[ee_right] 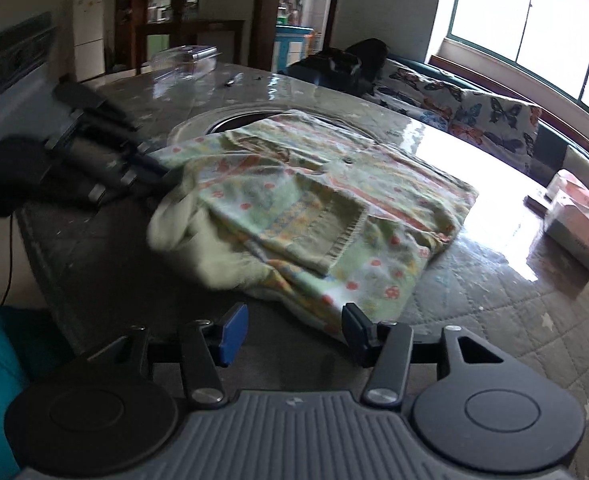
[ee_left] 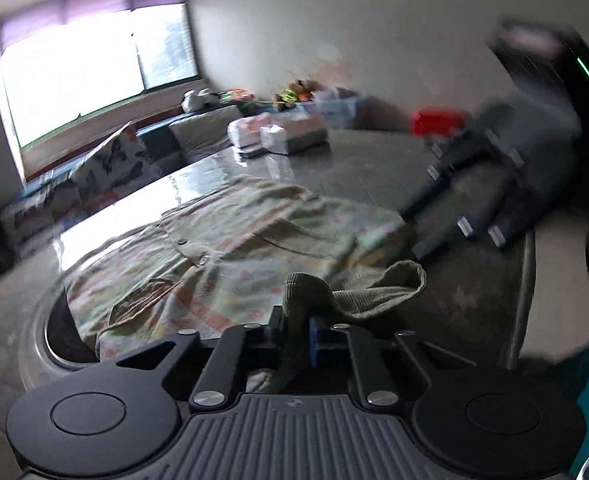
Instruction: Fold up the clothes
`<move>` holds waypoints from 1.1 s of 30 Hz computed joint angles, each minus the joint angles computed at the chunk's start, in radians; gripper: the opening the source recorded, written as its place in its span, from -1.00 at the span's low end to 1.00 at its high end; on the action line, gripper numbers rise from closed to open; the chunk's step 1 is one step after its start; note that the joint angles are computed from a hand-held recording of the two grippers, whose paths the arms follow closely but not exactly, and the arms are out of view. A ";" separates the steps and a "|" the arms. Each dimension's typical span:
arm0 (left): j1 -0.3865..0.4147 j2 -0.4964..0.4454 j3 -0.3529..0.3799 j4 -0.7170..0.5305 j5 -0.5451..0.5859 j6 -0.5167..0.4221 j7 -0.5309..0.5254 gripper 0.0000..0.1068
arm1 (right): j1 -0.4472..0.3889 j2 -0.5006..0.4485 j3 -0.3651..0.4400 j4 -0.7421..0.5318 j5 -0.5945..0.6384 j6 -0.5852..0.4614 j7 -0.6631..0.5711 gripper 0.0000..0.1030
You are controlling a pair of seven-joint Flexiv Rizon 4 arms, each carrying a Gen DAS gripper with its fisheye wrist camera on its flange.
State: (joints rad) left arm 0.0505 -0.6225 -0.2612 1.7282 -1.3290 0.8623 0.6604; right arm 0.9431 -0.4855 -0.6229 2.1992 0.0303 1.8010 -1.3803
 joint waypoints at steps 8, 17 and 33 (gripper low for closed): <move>0.004 -0.047 -0.013 -0.104 0.060 -0.025 -0.230 -0.83 | -0.110 -0.065 0.129 -0.108 -0.004 0.061 -0.054 0.02; 0.039 -0.029 -0.023 -0.077 0.075 -0.014 -0.223 -0.58 | -0.377 -0.071 0.384 -0.231 -0.046 0.018 0.043 -0.70; -0.004 -0.037 -0.008 -0.031 -0.084 0.160 0.155 -0.70 | -0.366 -0.090 0.366 -0.245 0.021 0.105 0.123 -0.93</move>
State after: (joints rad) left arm 0.0464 -0.6591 -0.2696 1.6975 -1.4128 1.0220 0.8158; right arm 0.5770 -0.5756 -0.2572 1.9543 0.0518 1.9062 -1.2569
